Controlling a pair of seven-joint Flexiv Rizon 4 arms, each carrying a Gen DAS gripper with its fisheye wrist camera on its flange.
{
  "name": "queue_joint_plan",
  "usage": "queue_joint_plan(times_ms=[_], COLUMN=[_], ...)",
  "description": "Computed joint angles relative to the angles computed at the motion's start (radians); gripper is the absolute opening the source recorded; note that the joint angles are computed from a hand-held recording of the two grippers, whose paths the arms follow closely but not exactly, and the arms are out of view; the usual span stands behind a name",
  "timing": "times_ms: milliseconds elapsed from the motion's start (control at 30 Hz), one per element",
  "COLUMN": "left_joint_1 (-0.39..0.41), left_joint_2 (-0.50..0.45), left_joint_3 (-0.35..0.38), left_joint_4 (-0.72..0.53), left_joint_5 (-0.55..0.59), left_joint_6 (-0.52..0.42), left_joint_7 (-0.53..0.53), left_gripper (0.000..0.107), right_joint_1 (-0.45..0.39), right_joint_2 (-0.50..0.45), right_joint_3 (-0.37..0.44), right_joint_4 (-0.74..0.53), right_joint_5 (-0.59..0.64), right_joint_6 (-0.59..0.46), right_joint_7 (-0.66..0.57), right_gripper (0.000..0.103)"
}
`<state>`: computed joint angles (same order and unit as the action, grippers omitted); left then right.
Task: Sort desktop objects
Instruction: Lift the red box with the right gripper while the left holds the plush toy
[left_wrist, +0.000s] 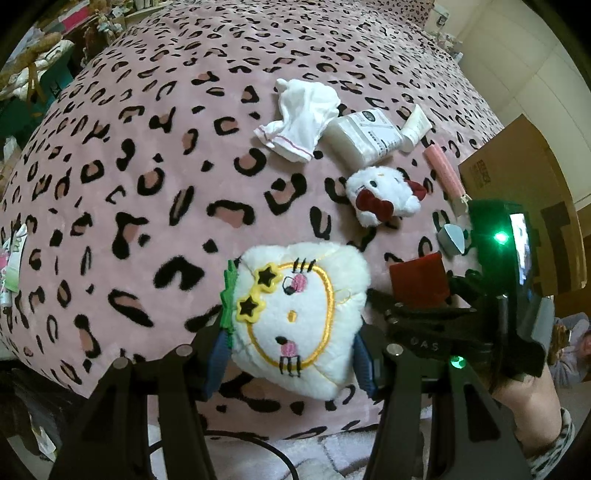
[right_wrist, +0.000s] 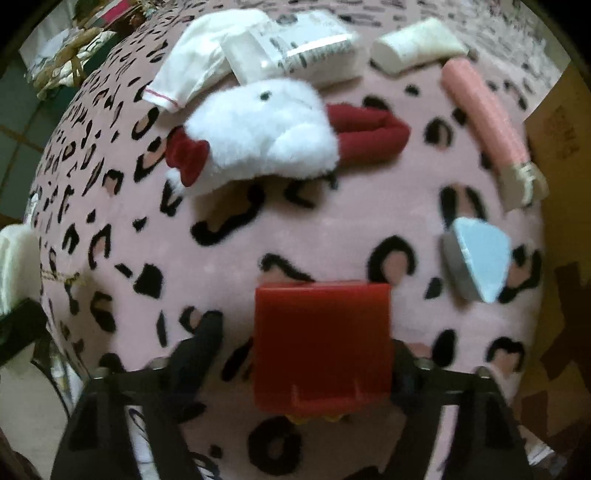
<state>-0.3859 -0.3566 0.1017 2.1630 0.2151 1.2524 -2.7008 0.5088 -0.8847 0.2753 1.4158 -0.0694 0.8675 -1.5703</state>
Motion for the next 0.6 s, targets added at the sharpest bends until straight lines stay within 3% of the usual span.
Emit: queue_joint_plan(times_ms=[67, 267, 500, 600], left_joint_1=[-0.003, 0.006, -0.002, -0.006], left_joint_2=[0.003, -0.005, -0.009, -0.006], left_joint_3=[0.005, -0.002, -0.003, -0.004], left_joint_4=[0.002, 0.005, -0.019, -0.042], left_joint_5=[0.006, -0.004, -0.003, 0.007], left_joint_6=[-0.001, 0.000, -0.026, -0.054], left_joint_7=[-0.008, -0.001, 0.010, 0.014], left_gripper=[0.057, 0.057, 0.057, 0.057], right_joint_1=[-0.008, -0.072, -0.093, -0.102], right_joint_2=[0.018, 0.049, 0.130, 0.128], right_joint_3=[0.000, 0.043, 0.050, 0.050], right_joint_4=[0.030, 0.066, 0.138, 0.085], right_joint_5=[0.007, 0.085, 0.083, 0.082], right_joint_6=[0.043, 0.077, 0.162, 0.158], right_joint_7=[0.001, -0.016, -0.029, -0.061], right_gripper=[0.052, 0.052, 0.052, 0.052])
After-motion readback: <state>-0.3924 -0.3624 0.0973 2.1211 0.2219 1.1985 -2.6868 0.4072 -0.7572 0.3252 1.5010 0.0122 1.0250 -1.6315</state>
